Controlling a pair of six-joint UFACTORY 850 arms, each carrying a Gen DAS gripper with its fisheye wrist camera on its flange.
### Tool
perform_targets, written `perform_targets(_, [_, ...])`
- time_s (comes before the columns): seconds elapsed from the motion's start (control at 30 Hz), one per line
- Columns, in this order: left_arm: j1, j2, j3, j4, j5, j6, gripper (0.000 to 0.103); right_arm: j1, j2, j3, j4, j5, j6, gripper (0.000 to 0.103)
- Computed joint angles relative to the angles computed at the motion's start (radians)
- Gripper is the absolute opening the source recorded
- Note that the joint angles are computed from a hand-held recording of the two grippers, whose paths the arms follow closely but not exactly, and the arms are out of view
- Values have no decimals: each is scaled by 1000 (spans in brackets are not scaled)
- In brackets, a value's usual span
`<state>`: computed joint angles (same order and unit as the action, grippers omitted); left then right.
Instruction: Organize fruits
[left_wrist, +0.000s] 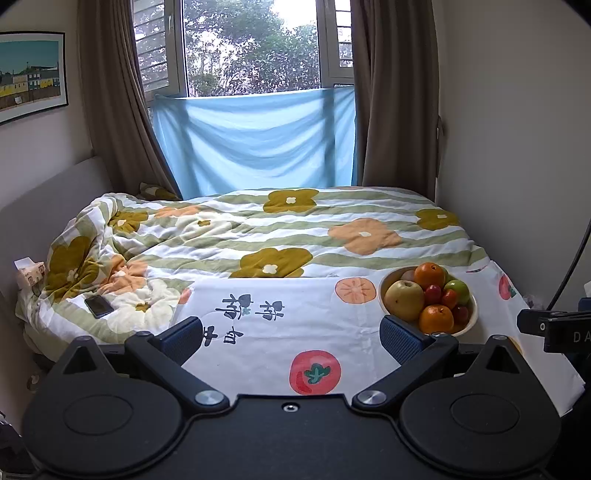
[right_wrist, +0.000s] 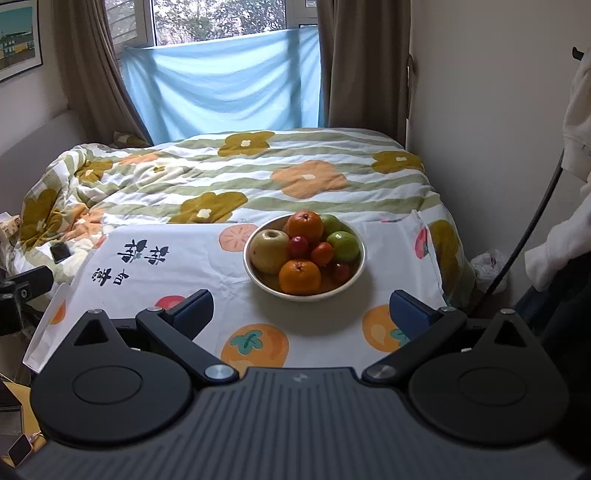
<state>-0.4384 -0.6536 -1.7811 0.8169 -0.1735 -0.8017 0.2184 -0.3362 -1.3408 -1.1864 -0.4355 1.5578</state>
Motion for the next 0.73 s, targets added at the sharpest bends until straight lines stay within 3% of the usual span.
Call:
perform_targets(0.13, [-2,0,1,-18,-8,13,103,0,1,2,-1,1,-1,103])
perform_targets(0.47, [0,27,46,266,32,-286,103,1,5,12,-3,4,8,103])
perform_targets(0.53, [1,27,44,235,33,-250,103,1,6,12,4,3,8,103])
perform_targets(0.73, [13,15,22,-65,32,59,103,9,2,0,47,-19,-4,103])
